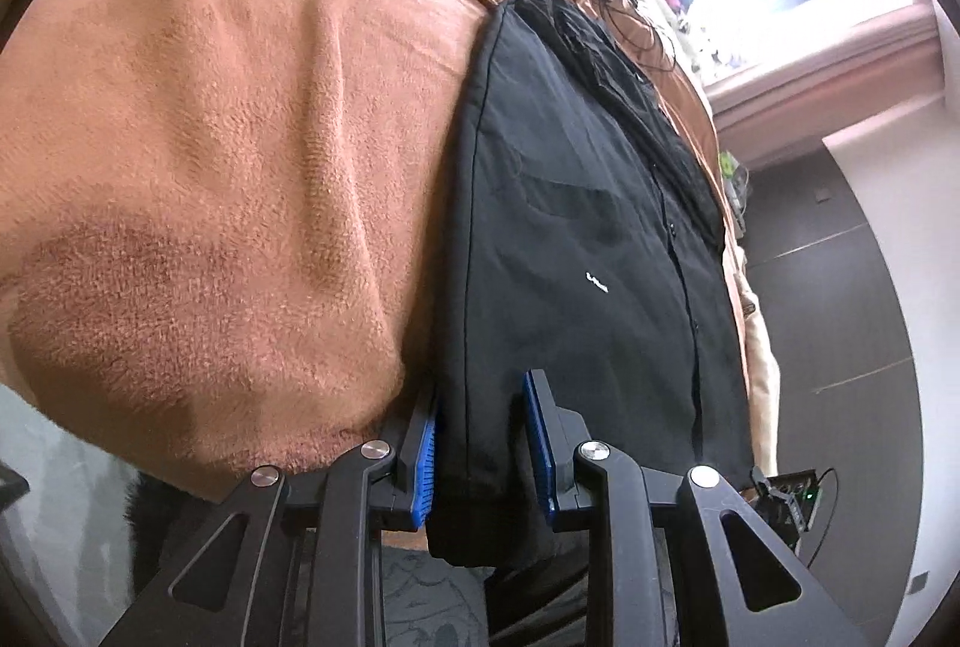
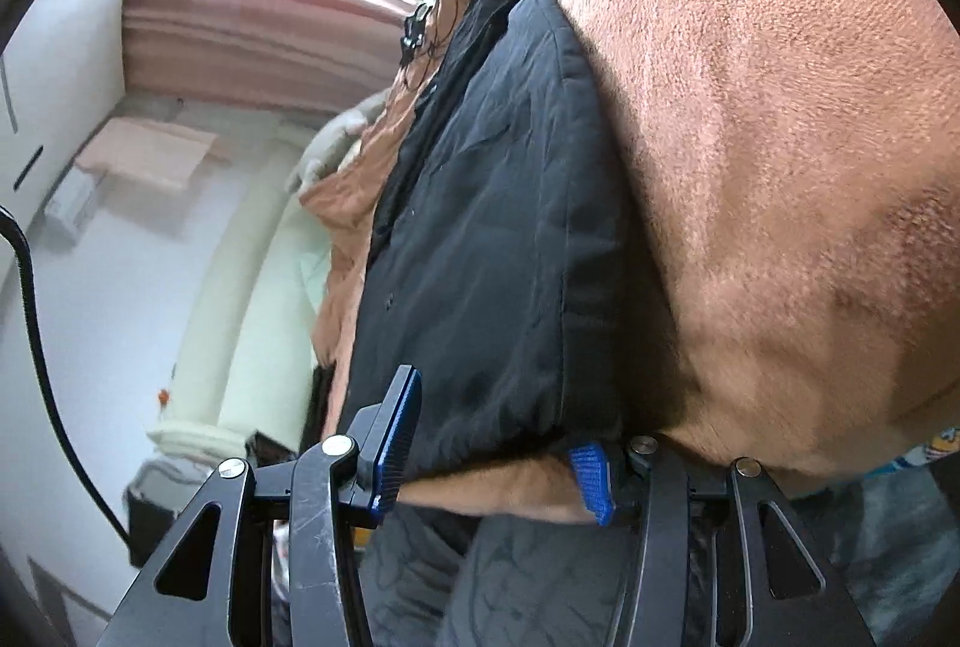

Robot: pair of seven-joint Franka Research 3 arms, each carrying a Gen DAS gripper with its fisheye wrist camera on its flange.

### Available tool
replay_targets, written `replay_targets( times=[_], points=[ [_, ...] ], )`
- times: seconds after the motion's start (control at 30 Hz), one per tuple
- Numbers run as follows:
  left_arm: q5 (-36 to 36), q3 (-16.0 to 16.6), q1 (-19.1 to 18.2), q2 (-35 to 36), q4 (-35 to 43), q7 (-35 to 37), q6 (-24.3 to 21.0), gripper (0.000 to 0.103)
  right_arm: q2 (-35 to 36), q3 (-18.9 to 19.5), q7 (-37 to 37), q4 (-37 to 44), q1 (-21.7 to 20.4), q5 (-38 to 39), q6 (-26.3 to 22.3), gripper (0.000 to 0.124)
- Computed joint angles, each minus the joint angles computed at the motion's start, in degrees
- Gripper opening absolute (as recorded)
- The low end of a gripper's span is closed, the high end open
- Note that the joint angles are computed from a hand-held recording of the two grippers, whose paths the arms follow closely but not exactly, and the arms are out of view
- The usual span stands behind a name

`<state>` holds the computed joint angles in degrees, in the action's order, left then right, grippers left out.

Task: Fold large clothes
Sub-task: 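Lift the hem with both tools and fold it toward the collar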

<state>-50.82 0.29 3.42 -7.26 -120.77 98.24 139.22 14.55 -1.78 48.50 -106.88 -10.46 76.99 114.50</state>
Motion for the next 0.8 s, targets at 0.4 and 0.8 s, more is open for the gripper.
replay_targets(
  times=[0.4,0.8],
  points=[
    [-5.0,1.0,-1.4,-4.3,-4.5,2.5,2.9,0.014,-4.5,-0.3,0.0,-4.2,2.5,0.2,8.2,0.01],
    [-11.2,5.3,-3.2,-12.5,-6.3,8.1,5.8,0.011,-13.2,-2.0,-2.5,-6.2,6.0,2.4,9.0,0.009]
  ],
)
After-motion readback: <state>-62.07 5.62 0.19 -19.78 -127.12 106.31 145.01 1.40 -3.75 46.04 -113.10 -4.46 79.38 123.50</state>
